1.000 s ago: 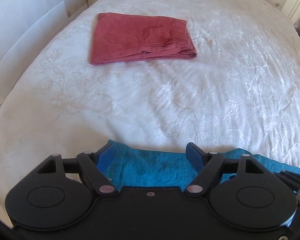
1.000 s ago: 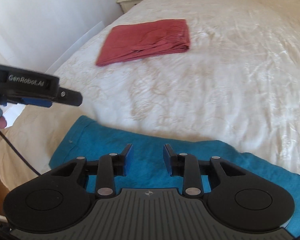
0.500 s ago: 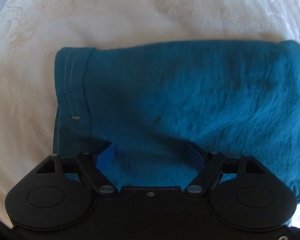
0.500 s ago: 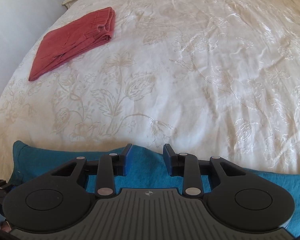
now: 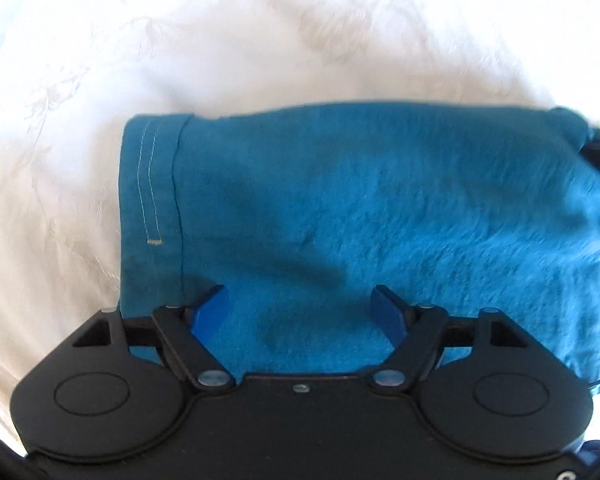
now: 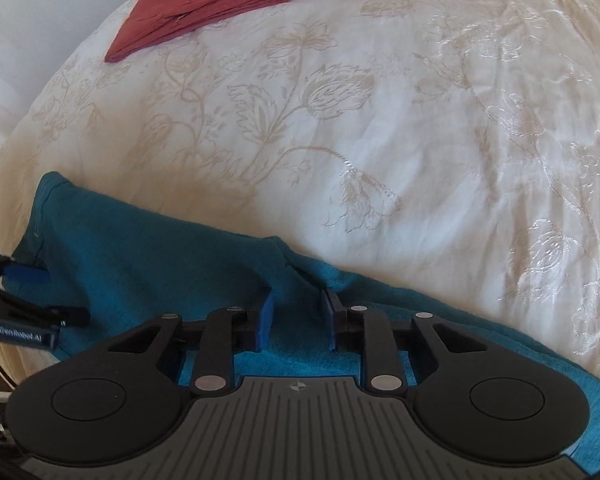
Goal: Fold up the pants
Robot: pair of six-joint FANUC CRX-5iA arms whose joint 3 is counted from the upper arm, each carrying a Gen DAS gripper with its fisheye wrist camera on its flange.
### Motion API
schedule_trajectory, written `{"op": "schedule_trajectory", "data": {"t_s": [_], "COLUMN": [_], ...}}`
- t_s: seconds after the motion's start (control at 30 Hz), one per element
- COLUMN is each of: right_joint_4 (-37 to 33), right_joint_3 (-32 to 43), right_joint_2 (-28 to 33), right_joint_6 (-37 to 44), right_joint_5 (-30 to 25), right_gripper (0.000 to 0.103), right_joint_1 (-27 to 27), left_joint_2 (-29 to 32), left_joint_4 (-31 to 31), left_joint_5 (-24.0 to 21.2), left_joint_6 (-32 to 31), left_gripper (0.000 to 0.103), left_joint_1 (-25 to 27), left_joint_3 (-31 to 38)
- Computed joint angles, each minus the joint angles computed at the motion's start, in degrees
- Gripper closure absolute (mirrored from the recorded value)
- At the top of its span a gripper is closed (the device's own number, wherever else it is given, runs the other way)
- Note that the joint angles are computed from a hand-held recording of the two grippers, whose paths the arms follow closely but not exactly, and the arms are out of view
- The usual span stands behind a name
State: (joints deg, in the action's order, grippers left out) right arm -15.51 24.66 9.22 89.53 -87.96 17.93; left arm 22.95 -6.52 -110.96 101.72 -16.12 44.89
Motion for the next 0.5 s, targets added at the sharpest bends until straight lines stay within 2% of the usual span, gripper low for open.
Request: {"op": "schedule_trajectory", "data": {"t_s": [0.13,0.3,0.5], "right_joint_4": [-0.44,-1.76,-0.89], "right_joint_3": [-1.88,-1.04,-2.53], "right_joint_2": [-2.22,-1.21,-2.65], "right_joint_6": [0.76,2.79,2.86], "right_joint_5": [0.94,-1.46,-1.57], "right_gripper": [0.078,0.078,0.078], "right_joint_1": [0.73,1.46,3.22], "left_joint_2": [2.18,6.82,7.4], "left_joint_4": [1.57,1.28,-1.13], "left_joint_5": [2.73,5.05,5.71], "left_joint_6": [0.0,1.73,0.78], "left_gripper": [0.024,0.024,0.024], "left_joint_1": [-0.48,-1.45,-2.1], "left_joint_3": [6.33,12.12,9.52]}}
